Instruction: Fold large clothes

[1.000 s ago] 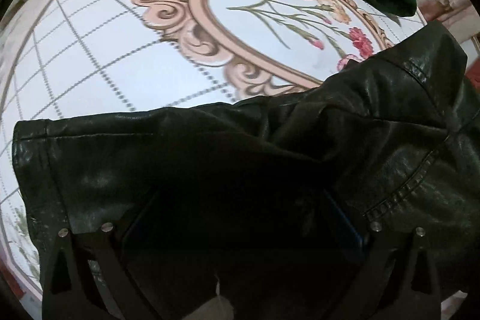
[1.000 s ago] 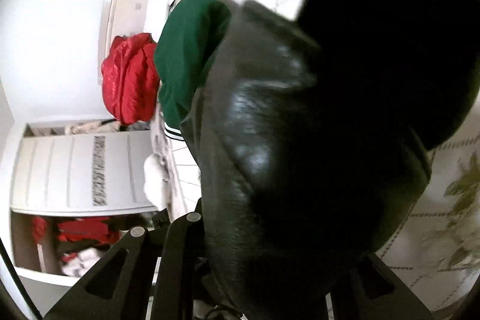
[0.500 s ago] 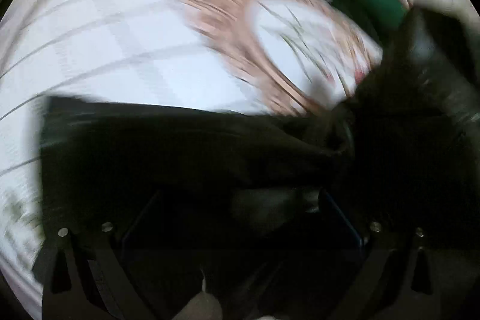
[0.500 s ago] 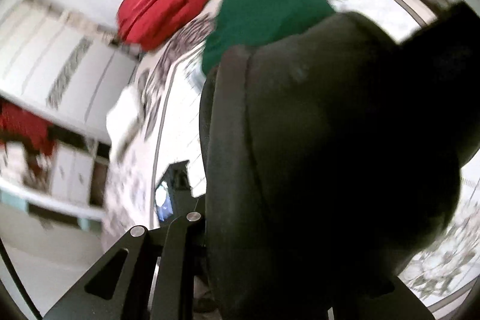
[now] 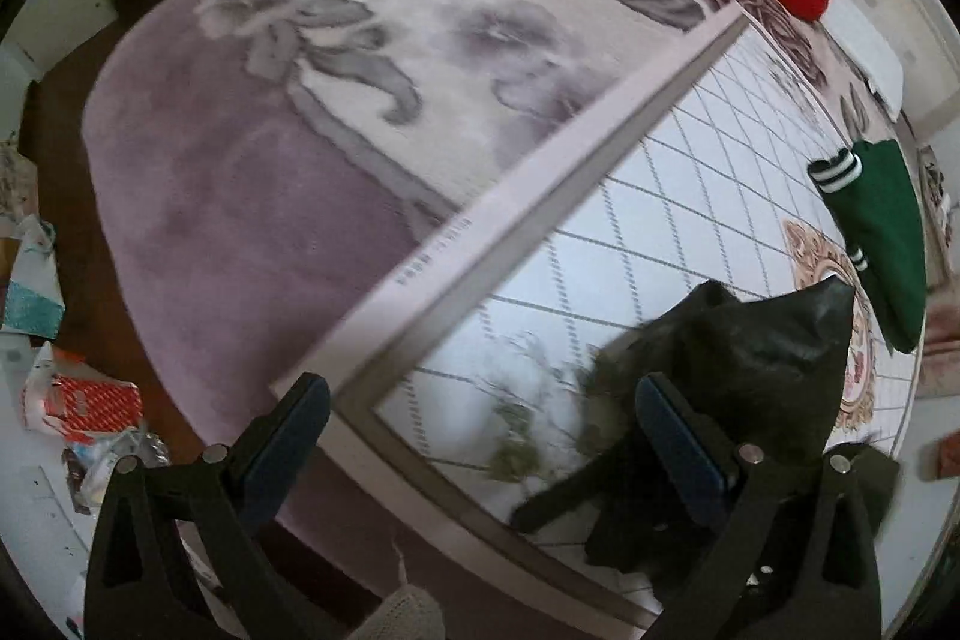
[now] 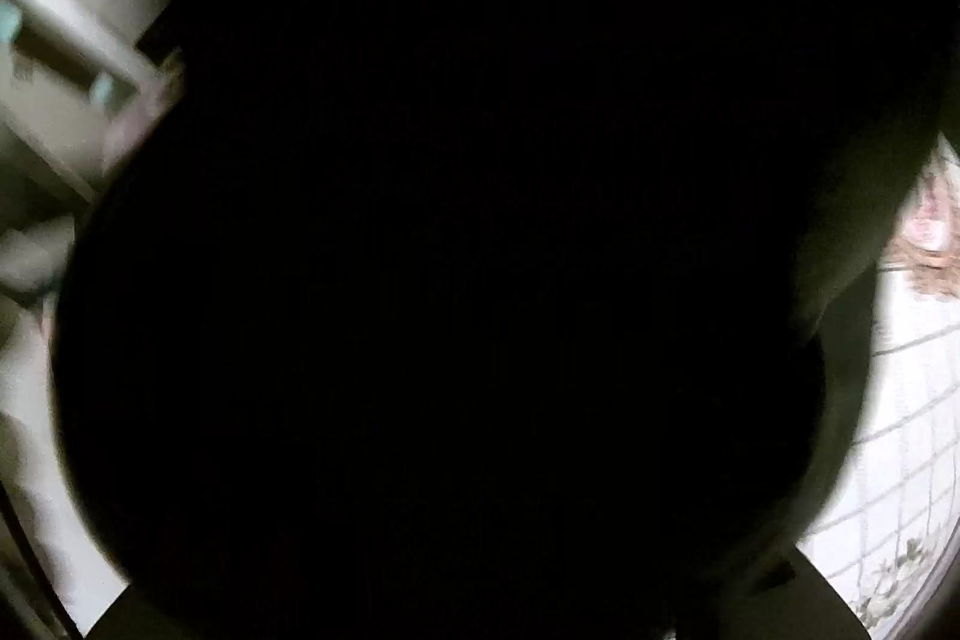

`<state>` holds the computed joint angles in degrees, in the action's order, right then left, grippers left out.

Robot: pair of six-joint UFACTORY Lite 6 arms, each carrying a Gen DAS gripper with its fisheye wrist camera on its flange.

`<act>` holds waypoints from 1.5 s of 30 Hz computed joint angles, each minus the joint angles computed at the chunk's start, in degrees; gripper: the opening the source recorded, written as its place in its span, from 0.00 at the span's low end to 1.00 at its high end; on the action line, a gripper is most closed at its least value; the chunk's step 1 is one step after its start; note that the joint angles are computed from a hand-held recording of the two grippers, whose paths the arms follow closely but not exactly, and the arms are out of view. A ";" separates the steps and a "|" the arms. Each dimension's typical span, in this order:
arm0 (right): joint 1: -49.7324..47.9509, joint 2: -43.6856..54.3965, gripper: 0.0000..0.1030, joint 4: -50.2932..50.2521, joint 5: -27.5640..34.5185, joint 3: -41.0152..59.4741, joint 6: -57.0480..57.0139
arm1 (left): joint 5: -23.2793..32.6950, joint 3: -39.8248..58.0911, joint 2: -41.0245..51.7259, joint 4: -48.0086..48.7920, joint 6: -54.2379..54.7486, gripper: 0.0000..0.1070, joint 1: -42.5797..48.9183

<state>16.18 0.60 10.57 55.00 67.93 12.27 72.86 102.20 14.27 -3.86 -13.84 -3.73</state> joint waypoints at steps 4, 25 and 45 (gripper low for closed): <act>-2.28 -0.86 0.73 10.46 4.49 1.18 -9.81 | 0.81 5.23 3.69 -3.57 1.10 0.96 0.04; -29.07 16.73 0.69 6.63 11.75 17.80 -12.65 | -19.21 -22.92 2.81 1.41 -3.78 0.96 -11.72; -59.89 21.41 0.68 26.68 20.75 7.84 -40.79 | -10.46 -20.83 -5.11 0.17 -0.70 0.96 -9.15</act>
